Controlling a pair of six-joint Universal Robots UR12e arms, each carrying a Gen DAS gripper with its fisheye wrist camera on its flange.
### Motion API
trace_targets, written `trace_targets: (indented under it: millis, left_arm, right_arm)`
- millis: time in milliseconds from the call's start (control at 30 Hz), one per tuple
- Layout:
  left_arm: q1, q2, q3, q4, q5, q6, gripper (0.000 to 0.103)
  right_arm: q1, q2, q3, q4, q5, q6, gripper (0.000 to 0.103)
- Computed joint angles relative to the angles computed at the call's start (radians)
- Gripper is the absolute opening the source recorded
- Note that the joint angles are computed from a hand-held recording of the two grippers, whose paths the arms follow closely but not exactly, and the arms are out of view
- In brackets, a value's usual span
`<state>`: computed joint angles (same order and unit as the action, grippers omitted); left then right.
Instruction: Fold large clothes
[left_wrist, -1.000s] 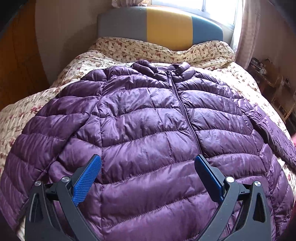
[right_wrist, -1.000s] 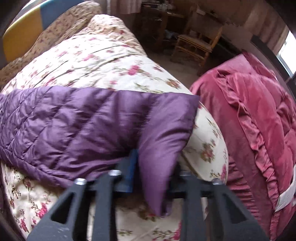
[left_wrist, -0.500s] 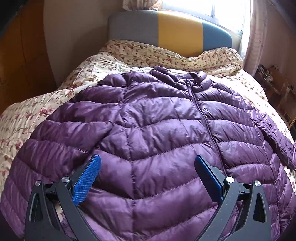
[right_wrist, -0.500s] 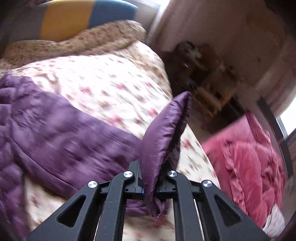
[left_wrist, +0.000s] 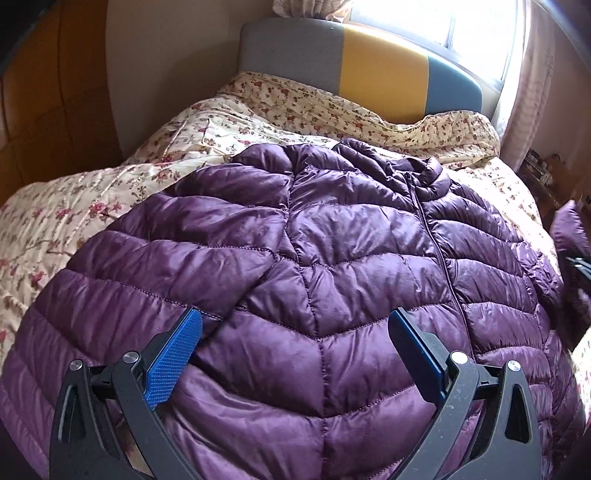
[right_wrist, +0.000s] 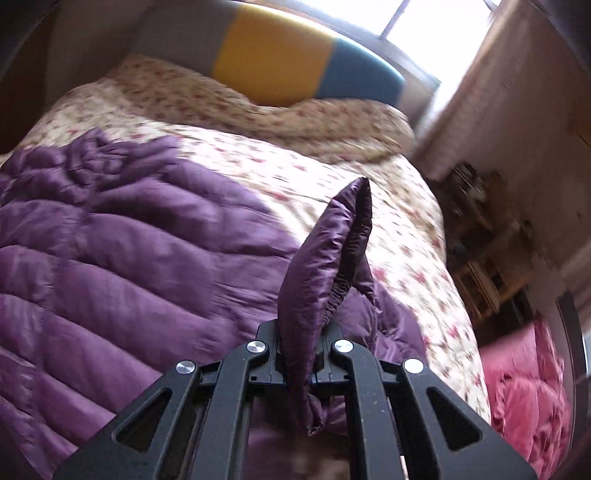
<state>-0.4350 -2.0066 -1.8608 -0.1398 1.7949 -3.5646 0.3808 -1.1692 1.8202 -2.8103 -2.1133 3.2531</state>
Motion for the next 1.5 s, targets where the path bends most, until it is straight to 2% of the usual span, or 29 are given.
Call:
trace_targets:
  millis: [33, 333, 600, 667, 700, 733, 800, 900, 933, 1133, 1300, 1400, 1433, 1500]
  left_arm:
    - [0.004, 0.002, -0.002, -0.004, -0.009, 0.003, 0.091]
    - [0.029, 0.012, -0.032, 0.033, -0.07, 0.006, 0.086]
    - [0.047, 0.03, -0.067, 0.073, -0.113, -0.018, 0.086]
    - [0.052, 0.036, -0.076, 0.079, -0.124, -0.027, 0.083]
    - [0.053, 0.037, -0.078, 0.078, -0.126, -0.029, 0.082]
    - [0.055, 0.04, -0.081, 0.08, -0.131, -0.034, 0.082]
    - [0.053, 0.043, -0.083, 0.079, -0.131, -0.04, 0.082]
    - [0.047, 0.046, -0.08, 0.07, -0.118, -0.047, 0.082]
    - [0.044, 0.047, -0.078, 0.067, -0.112, -0.054, 0.082]
    - [0.038, 0.047, -0.066, 0.066, -0.15, -0.069, 0.082]
    - [0.02, 0.033, -0.031, 0.07, -0.183, -0.05, 0.082]
    - [0.012, 0.019, -0.003, 0.052, -0.201, -0.037, 0.082]
    - [0.011, 0.011, 0.009, 0.042, -0.216, -0.036, 0.076]
    - [0.011, -0.007, 0.037, 0.014, -0.252, -0.037, 0.071]
  right_arm:
    - [0.005, 0.011, -0.012, 0.0, 0.01, -0.011, 0.006]
    - [0.074, 0.098, -0.103, 0.015, 0.097, -0.083, 0.006]
    - [0.12, 0.142, -0.149, 0.001, 0.208, -0.18, 0.008]
    - [0.126, 0.143, -0.143, -0.014, 0.21, -0.195, 0.018]
    - [0.128, 0.142, -0.137, -0.028, 0.213, -0.203, 0.034]
    - [0.128, 0.14, -0.132, -0.039, 0.22, -0.211, 0.044]
    - [0.133, 0.133, -0.116, -0.064, 0.206, -0.224, 0.045]
    - [0.136, 0.118, -0.093, -0.079, 0.18, -0.222, 0.059]
    - [0.135, 0.11, -0.083, -0.086, 0.177, -0.221, 0.061]
    - [0.129, 0.063, -0.022, -0.107, 0.148, -0.185, 0.073]
    - [0.121, 0.038, 0.014, -0.064, 0.064, -0.103, 0.075]
    - [0.115, 0.029, 0.026, -0.046, 0.028, -0.082, 0.075]
    - [0.112, 0.026, 0.031, -0.045, 0.018, -0.076, 0.075]
    - [0.106, 0.018, 0.039, -0.049, 0.004, -0.063, 0.075]
